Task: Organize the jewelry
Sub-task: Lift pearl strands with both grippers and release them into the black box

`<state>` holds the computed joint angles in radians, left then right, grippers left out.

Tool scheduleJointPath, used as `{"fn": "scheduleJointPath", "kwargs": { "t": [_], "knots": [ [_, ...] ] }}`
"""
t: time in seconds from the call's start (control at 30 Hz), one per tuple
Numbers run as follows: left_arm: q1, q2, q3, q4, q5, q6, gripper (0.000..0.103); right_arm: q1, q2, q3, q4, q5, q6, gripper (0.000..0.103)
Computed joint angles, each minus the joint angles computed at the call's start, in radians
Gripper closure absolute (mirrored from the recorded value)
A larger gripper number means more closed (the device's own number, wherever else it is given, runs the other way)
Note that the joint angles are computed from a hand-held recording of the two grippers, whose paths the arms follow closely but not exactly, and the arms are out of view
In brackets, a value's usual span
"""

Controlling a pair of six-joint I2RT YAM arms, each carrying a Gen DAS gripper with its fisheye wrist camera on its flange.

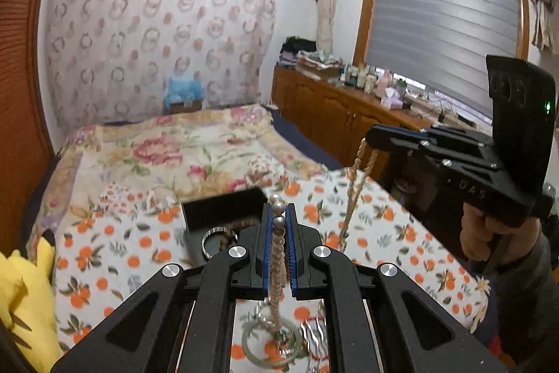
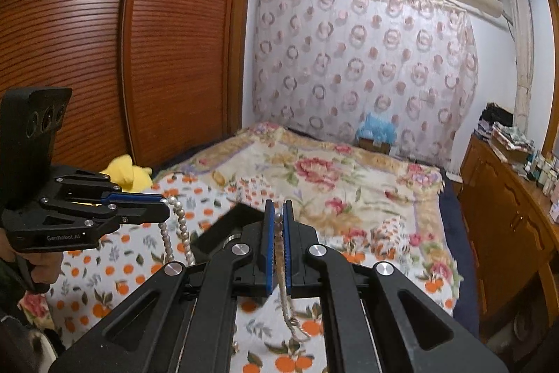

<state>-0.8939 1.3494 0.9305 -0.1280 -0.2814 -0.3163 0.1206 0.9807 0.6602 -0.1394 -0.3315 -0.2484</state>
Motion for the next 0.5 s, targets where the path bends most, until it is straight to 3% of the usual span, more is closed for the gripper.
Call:
{"fn": "scheduleJointPath", "kwargs": {
  "t": [0.5],
  "knots": [
    [0.122,0.024,0.210,-0.044,0.061,0.081,0.097,0.028,0.192,0.217,0.044,-0.053,0.012,0.098]
  ]
}}
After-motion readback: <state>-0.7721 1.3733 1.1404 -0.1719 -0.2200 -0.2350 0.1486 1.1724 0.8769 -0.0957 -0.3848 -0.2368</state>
